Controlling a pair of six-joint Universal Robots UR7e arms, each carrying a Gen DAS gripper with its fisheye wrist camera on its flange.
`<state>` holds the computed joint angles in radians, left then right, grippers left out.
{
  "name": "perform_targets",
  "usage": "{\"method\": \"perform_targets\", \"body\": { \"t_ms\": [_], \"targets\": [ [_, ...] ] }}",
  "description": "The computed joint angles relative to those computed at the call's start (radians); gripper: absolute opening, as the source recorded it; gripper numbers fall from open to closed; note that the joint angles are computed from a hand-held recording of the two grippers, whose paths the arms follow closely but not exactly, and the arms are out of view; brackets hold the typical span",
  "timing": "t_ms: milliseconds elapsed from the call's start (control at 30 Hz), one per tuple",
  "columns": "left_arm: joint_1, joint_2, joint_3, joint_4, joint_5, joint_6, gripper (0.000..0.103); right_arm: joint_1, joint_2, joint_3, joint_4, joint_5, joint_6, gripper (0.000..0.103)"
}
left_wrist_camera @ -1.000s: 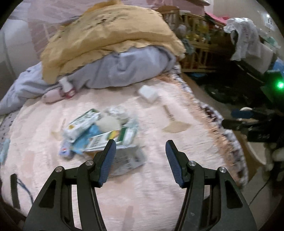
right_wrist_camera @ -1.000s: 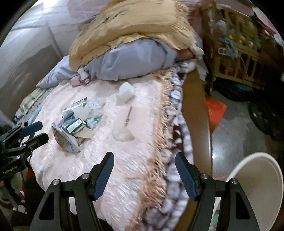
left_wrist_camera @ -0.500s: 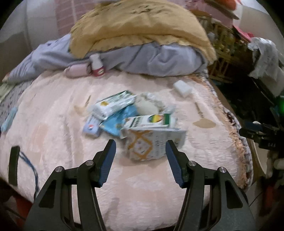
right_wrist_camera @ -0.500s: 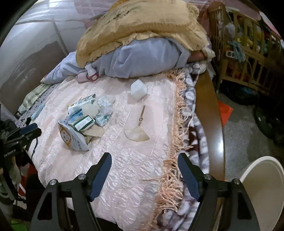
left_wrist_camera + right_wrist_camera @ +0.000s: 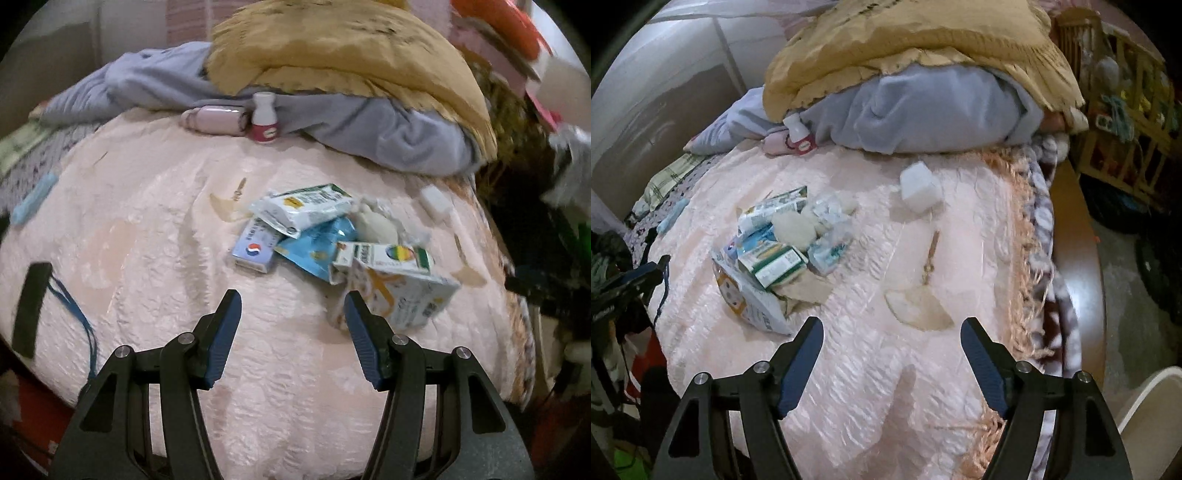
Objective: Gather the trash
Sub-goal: 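Return both tools to the remaining trash on the bed, then grasp the milk carton with the left gripper while the right grasps the white sponge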
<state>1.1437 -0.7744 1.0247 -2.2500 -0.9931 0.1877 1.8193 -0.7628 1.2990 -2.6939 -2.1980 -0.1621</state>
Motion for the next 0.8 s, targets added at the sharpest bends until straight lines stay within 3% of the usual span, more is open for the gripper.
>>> {"method": "perform_targets", "body": {
  "t_ms": [433,600,700,800],
  "targets": [
    [0.065,0.101,-0.185,0.092,-0.031,-0.019,0.057,-0.015,0.077,-0.127,0.065,-0.009,-0.034,0.075],
    [0.075,0.169,-0.285,0.123,-0.064,0.004,0.057,-0.008,0.156,-0.229,0.031,-0.041,-0.125,0.074],
    [0.083,0.236,-0.405,0.161,-0.126,0.047,0.06,-0.014,0.226,-0.354,0.058,-0.049,-0.158,0.075],
    [0.087,0.359,-0.627,0.268,-0.152,0.087,0.061,-0.023,0.328,-0.532,0.132,-0.096,-0.181,0.075]
  ]
}}
